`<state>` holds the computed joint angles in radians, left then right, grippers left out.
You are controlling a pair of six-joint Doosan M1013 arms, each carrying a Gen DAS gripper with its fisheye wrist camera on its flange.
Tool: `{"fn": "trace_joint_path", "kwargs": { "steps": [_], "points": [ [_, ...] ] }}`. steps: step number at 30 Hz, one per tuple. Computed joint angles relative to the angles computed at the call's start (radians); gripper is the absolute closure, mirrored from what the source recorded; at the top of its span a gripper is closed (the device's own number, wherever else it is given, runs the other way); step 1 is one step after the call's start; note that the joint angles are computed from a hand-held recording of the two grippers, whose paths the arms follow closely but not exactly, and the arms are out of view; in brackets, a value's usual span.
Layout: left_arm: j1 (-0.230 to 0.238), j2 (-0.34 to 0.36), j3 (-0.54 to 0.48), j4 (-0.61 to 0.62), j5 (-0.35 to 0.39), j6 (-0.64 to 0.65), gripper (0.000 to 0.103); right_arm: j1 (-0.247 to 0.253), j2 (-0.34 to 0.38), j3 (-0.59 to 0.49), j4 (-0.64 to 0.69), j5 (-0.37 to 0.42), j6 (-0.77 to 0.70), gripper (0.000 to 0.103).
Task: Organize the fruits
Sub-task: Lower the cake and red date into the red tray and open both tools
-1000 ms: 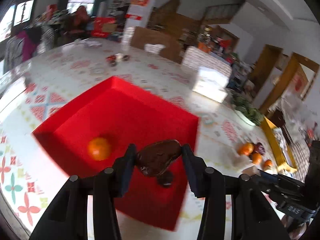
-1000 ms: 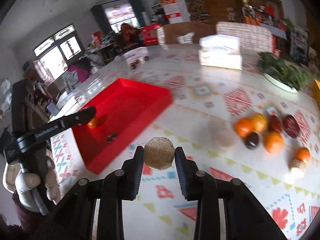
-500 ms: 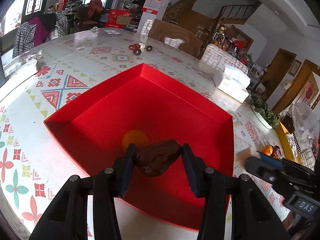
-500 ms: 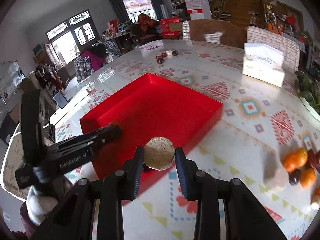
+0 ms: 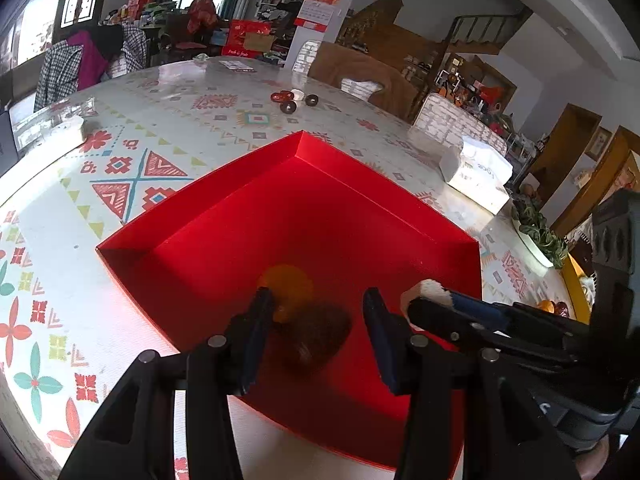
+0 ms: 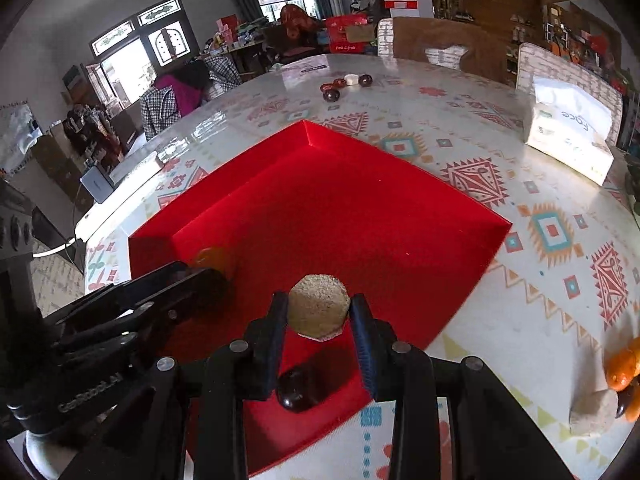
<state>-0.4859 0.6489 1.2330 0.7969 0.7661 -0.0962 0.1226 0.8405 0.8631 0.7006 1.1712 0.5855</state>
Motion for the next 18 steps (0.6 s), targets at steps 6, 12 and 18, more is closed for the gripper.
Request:
{"fn": "trace_joint_path", "kwargs": {
  "steps": [6, 12, 18],
  "points": [
    [0.001, -0.005, 0.008, -0.003, -0.016, -0.027, 0.046, -0.003, 0.010, -0.012, 0.015, 0.015, 0.025, 0.066],
    [-0.008, 0.003, -0.009, -0.018, -0.014, 0.006, 0.042, -0.027, 0.000, -0.001, 0.069, 0.021, 0.049, 0.060],
    [-0.023, -0.022, 0.024, 0.093, 0.008, -0.150, 0.042, -0.032, -0.091, 0.147, 0.043, -0.087, -0.053, 0.050]
  ]
}}
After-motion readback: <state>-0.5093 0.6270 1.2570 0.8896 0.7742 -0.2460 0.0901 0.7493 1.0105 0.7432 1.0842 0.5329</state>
